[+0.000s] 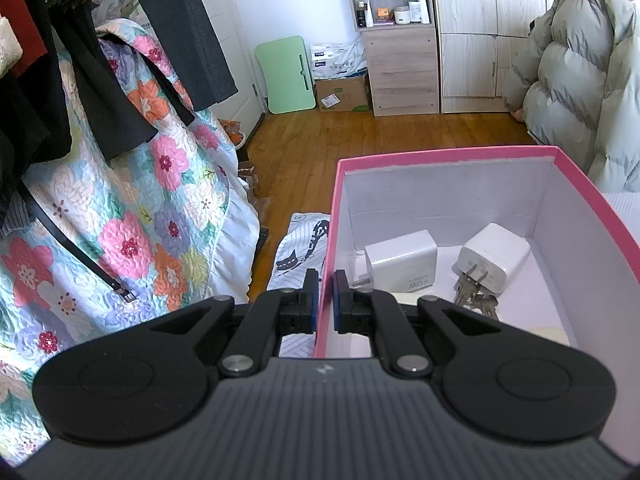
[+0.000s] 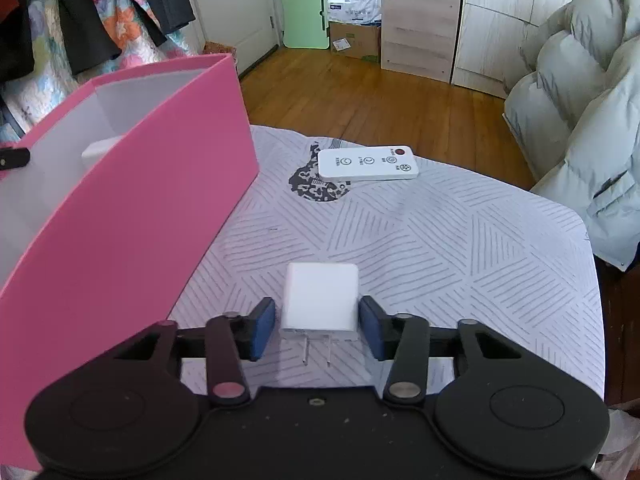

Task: Organize rigid objects
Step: 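Move the right tool to the small white charger and grasp it, then carry the small white charger into the pink box and open the right tool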

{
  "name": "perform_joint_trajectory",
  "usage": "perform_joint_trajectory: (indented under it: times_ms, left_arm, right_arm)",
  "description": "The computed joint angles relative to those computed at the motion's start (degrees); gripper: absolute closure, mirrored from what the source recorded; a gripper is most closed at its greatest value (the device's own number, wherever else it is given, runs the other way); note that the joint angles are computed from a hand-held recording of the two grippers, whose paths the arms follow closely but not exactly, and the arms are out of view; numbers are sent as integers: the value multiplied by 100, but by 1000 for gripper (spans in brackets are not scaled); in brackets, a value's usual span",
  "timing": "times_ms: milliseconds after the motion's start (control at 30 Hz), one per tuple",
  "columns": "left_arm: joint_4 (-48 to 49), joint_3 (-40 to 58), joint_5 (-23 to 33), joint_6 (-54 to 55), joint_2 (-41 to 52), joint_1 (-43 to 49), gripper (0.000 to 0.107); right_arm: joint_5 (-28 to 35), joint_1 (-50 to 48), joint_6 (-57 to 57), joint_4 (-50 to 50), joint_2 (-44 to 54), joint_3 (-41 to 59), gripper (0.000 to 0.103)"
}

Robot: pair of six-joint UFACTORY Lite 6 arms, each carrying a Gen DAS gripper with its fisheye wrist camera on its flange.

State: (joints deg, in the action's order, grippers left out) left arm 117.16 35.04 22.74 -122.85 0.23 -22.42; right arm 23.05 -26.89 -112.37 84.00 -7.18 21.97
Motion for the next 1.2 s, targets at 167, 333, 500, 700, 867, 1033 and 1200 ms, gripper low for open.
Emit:
perform_joint_trajectory:
  times_ms: [167, 333, 500, 700, 867, 1033, 1200]
  left_arm:
    - [22, -13, 7, -12, -3, -5, 101]
    - [39, -37, -20, -16, -45, 27, 101]
    - [47, -53, -28, -7, -69, 39, 101]
    - [-41, 67, -38, 92, 32, 32, 102]
    - [-285, 46, 94, 387, 36, -110, 101]
    - [-421, 94, -126, 560, 5, -52, 101]
    - [-1212, 325, -1157, 1739, -68, 568, 102]
  right_arm:
    - [123, 65, -1724, 1815, 498, 32, 55]
    - [861, -492, -1268, 1318, -169, -312, 55]
    - [1224, -686, 251, -206, -1953, -738, 55]
    - [2721, -767, 2119, -1810, -3564, -304, 55]
    - [2659, 517, 3199, -2279, -3498, 313, 55]
    - [1012, 2651, 4503, -3280, -2792, 634, 55]
    - [13, 3939, 5914, -5018, -1529, 1111, 55]
